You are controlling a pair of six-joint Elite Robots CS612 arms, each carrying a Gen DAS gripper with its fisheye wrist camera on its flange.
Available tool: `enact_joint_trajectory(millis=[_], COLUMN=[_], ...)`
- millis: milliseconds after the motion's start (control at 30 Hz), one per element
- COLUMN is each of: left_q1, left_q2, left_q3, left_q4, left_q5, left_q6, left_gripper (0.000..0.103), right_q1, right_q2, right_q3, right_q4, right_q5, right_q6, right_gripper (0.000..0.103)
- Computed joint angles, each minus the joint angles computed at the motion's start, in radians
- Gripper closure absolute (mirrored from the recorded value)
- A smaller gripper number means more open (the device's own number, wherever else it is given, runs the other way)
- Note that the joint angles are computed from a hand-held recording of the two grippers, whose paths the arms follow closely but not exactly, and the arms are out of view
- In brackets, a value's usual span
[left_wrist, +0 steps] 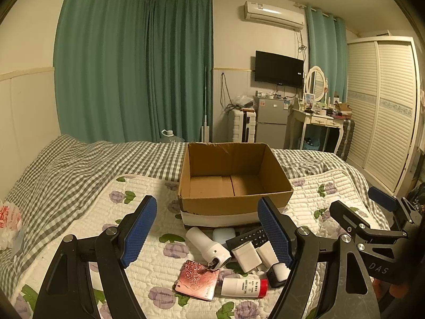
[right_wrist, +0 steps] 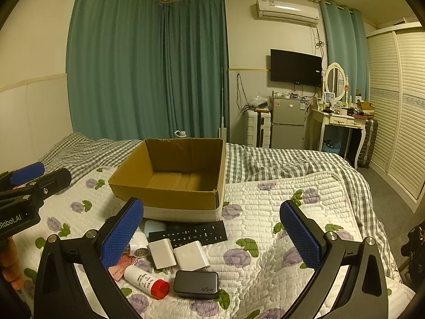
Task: Organize rigid objects
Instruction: 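Grasp the black charger with the right gripper while the left grasps the red-capped white bottle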
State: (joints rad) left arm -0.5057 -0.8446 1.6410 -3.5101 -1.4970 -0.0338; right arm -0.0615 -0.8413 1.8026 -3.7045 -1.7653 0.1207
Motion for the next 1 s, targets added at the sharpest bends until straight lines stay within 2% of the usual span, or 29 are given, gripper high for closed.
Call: enact_joint_trajectory(millis=[300,433,633,767,900,1000], left_q1=[0.004,0.009,0.019,0.025,0.031,0.036], left_q2=[-0.003,0.004,0.037,0.063,0.082,0.084], left_q3=[0.001,-0.003,-0.029,-0.050,-0.065,-0.067], left_q4=[0.021,0.039,0.134,0.217,0.295,0.316], left_q5=[-0.008,-0.023,-0.045,-0.044,-0.037,-0.054], left_q6=[-0.001,0.004,-0.004,0.008,0.013,0.013], left_gripper=[0.022,0.022,0.022,0.022,0.022,0.022], right_q1=[0.006,0.007,0.012,0.007,-0.001,0.002], right_q2=[0.002,0.004,0.026,0.043,0.058,0.072], right_q3=[0.000,0.002,-0.043,-0.079,-0.108,-0.136], right_q4=[0.031,0.090,0.330,0.464,0.552,0.619], right_q5=[-0.001,0.008,0.002,0.023,0.079,0.071], right_q6=[-0.002,-0.007,0.007,0.043,0.060,0.064], right_gripper=[0.000,0.000,0.000,0.007,0.009,0.011])
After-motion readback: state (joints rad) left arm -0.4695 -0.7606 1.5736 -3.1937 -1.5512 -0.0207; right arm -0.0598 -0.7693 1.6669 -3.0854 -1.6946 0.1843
